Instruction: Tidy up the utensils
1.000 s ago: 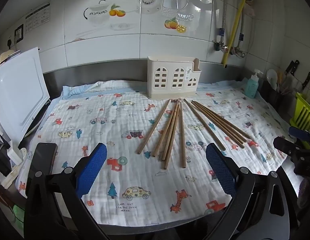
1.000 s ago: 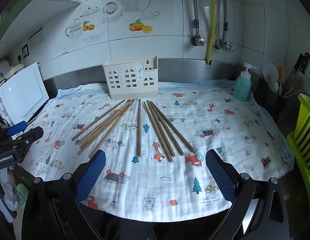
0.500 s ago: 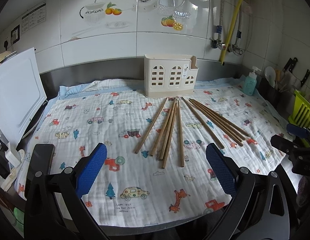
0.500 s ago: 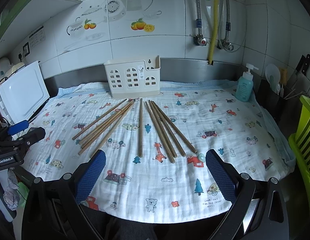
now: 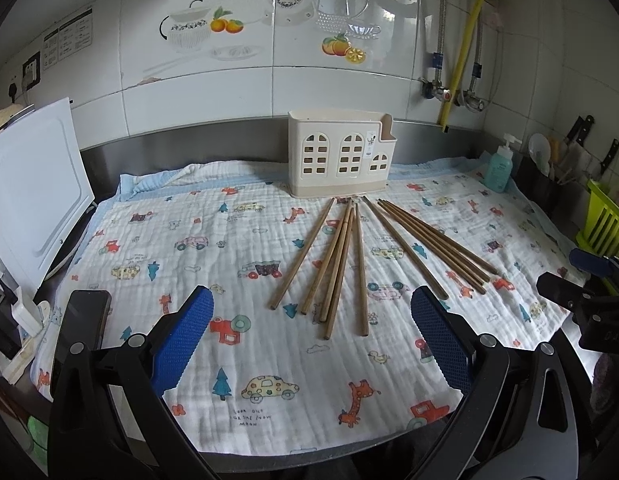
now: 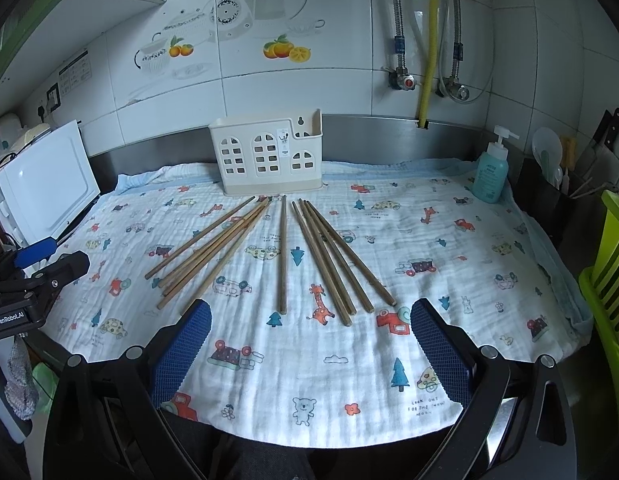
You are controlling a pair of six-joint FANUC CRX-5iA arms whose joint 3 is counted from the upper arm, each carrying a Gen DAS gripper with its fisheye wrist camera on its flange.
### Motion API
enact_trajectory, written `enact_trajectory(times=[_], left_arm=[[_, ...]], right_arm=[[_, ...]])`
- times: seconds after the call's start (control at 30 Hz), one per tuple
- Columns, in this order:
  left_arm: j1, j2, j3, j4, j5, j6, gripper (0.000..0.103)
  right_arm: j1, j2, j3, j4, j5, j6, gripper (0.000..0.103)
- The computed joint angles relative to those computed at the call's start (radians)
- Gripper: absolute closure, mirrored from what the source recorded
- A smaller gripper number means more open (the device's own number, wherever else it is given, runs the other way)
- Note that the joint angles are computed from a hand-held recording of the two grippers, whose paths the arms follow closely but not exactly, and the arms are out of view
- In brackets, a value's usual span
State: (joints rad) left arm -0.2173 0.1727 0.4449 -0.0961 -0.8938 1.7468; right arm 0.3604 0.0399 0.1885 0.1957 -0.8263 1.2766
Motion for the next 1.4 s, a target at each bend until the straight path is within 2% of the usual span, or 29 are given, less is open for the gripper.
enact_trajectory(times=[1.03, 1.4], left_arm=[[-0.008, -0.015, 0.003, -0.027, 0.006, 0.006, 0.005], [-0.033, -0.020, 0.000, -0.111, 0.035, 0.064, 0.005]], right_arm=[[0.002, -0.007, -0.011, 0.003, 0.016, -0.001, 0.006], [0.002, -0.008, -0.013, 0.002, 0.016, -0.002, 0.006]])
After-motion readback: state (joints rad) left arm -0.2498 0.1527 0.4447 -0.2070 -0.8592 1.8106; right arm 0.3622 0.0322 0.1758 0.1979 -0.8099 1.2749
